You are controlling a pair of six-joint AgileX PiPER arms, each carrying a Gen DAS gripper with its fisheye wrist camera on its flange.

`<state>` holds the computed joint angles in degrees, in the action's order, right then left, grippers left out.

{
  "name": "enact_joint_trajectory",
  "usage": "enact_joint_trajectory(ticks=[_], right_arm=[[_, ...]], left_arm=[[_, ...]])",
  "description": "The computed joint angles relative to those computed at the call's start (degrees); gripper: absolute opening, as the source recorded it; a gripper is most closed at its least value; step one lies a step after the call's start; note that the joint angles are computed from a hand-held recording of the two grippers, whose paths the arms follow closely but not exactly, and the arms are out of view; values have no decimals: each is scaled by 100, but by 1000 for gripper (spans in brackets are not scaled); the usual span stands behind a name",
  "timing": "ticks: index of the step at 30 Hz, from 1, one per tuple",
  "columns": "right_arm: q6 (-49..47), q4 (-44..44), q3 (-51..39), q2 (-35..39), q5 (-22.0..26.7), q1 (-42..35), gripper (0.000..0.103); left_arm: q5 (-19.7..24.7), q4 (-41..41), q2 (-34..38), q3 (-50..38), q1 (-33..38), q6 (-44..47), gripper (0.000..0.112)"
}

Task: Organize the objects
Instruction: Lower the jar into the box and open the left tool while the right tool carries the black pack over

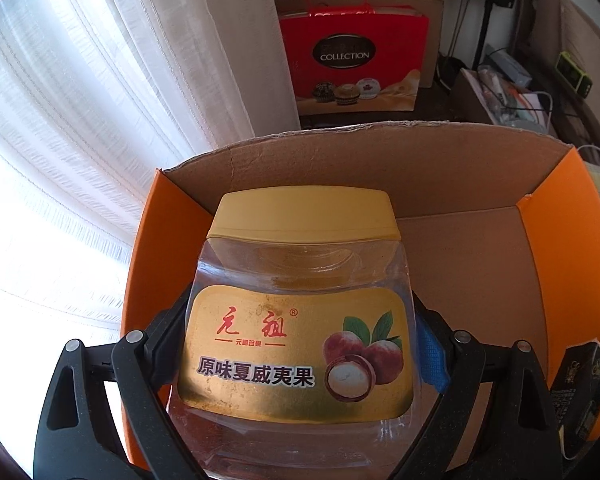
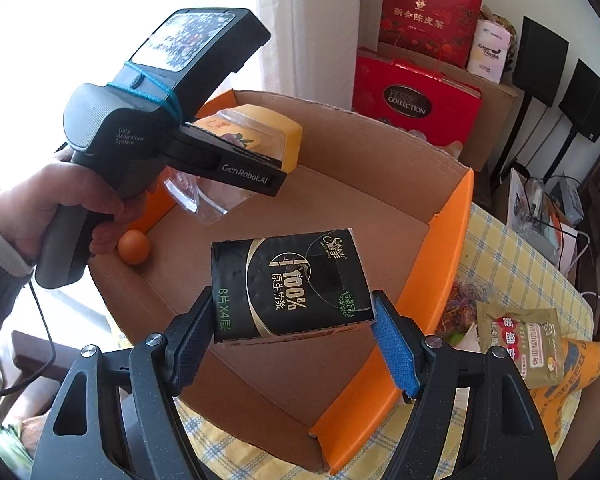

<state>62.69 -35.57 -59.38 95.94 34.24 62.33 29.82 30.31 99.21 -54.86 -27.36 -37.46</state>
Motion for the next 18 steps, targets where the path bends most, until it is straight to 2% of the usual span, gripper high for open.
enact_joint_trajectory(ticks=[4, 10, 12, 18], right_arm=[[-132, 125, -87, 181, -35, -1, 77], [-449, 440, -185, 327, -63, -104, 77], [-513, 502, -195, 349, -63, -125, 77], [-557, 588, -210, 384, -77, -155, 77]], left_arm=[[53, -388, 104, -112, 133, 397, 92], [634, -65, 515, -444, 6, 144, 92], [635, -82, 501, -403, 6, 145, 93], [882, 745, 388, -267, -251, -555, 95]])
